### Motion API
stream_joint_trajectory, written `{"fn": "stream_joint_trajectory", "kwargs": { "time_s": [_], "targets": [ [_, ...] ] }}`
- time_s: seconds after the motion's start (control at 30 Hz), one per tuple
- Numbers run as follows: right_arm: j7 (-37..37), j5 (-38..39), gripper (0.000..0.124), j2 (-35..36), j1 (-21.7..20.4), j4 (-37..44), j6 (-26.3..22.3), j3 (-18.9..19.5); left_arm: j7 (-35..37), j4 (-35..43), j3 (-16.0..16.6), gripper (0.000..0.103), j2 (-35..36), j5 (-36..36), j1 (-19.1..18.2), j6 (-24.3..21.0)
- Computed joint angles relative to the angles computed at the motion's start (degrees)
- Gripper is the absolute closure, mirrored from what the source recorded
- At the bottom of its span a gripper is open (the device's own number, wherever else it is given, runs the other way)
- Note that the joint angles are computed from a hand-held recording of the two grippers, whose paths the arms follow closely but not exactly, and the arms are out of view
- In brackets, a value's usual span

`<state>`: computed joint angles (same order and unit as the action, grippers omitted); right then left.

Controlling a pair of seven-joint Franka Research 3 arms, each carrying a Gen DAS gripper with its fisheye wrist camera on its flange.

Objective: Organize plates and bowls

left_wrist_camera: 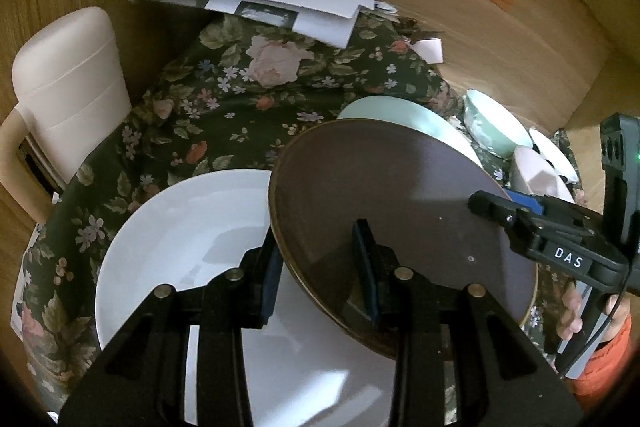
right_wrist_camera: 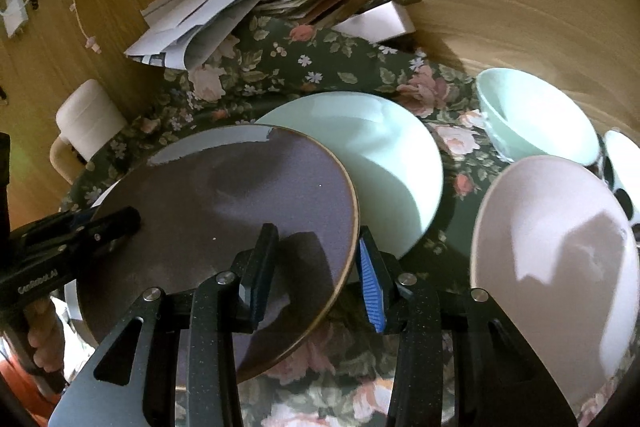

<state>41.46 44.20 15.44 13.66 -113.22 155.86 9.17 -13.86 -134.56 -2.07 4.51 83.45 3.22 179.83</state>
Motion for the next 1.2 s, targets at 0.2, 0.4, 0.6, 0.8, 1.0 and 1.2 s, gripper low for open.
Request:
{"fn": "stream_joint_trajectory", "kwargs": {
  "time_s": [0.2,0.4,0.6,0.8,1.0,1.2],
  "targets": [
    [-2.90,4.10,0.088,-2.86,-0.83,-2.87,0.53,0.11,-2.26,-0.53,-0.74,0.069,-1.44,2.04,-0.42,-0.22],
    [-6.02,8.01,0.088,-5.95,-0.61,-6.07,1.45,-0.63,-3.27,-1.45,-1.86,0.069,-3.16,2.97,-0.74,-0.74],
    [-9.18,12.01,0.088,-8.94,-0.18,-9.10,2.03,-1.78,-4.76,-2.22,-2.90,0.069,-4.75,4.53,-1.16,-1.00],
    [-11.18,14.58,0.088,-11.65,0.44,-12.05,2.74,-3.09,-6.61,-2.58,-3.63,0.069,-5.58,6.37,-1.72,-0.64],
    [-12.42,16.53,0.088,-13.86,0.89,-14.69,3.19,-4.27,-9.73,-2.49,-4.08,0.069,-5.58,9.22,-2.46,0.01],
    [-12.60,17.40,0.088,-15.35,1.07,-16.90,3.20,-5.24,-12.19,-2.23,-4.21,0.069,-4.88,11.63,-3.11,1.21]
  ]
}}
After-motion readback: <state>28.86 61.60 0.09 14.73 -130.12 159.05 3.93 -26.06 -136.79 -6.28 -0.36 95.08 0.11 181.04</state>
